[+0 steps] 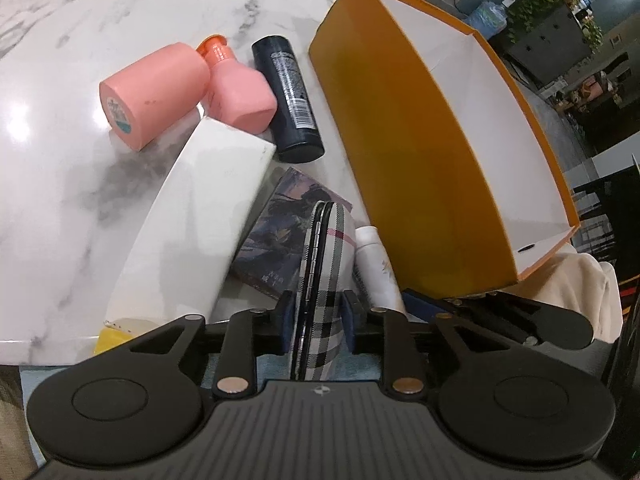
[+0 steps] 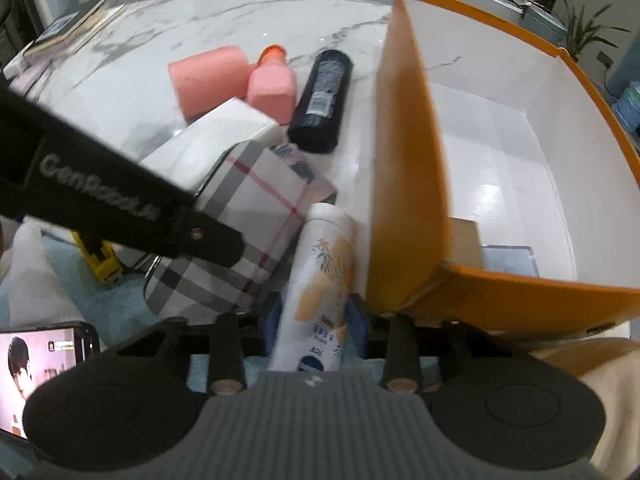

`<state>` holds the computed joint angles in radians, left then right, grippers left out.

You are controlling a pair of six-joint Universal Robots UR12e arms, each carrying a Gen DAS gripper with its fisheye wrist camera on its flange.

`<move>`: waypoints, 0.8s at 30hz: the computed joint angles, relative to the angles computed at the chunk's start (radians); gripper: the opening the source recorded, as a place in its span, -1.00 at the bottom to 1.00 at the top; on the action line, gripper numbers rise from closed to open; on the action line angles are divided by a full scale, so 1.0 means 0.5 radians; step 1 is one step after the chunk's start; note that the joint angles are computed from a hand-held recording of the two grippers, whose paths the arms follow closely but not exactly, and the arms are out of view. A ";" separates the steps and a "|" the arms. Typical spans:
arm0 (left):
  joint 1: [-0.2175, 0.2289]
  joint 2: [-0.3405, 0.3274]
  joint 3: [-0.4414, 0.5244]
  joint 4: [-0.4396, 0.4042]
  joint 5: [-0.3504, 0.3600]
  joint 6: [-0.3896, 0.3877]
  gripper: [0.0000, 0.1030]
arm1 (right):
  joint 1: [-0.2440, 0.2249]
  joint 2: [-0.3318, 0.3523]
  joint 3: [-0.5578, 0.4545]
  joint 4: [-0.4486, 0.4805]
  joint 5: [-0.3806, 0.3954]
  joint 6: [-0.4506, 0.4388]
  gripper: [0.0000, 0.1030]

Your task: Organize rigid objects

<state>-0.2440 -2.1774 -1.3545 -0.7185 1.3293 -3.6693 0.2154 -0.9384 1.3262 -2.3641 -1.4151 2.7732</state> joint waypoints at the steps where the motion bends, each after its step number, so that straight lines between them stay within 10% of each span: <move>1: -0.001 0.000 0.000 0.006 -0.002 0.002 -0.54 | -0.007 -0.004 0.001 -0.003 0.005 0.002 -0.69; 24: -0.019 0.077 0.030 0.115 0.098 0.001 -0.61 | -0.084 -0.137 0.033 -0.174 0.333 -0.096 -0.74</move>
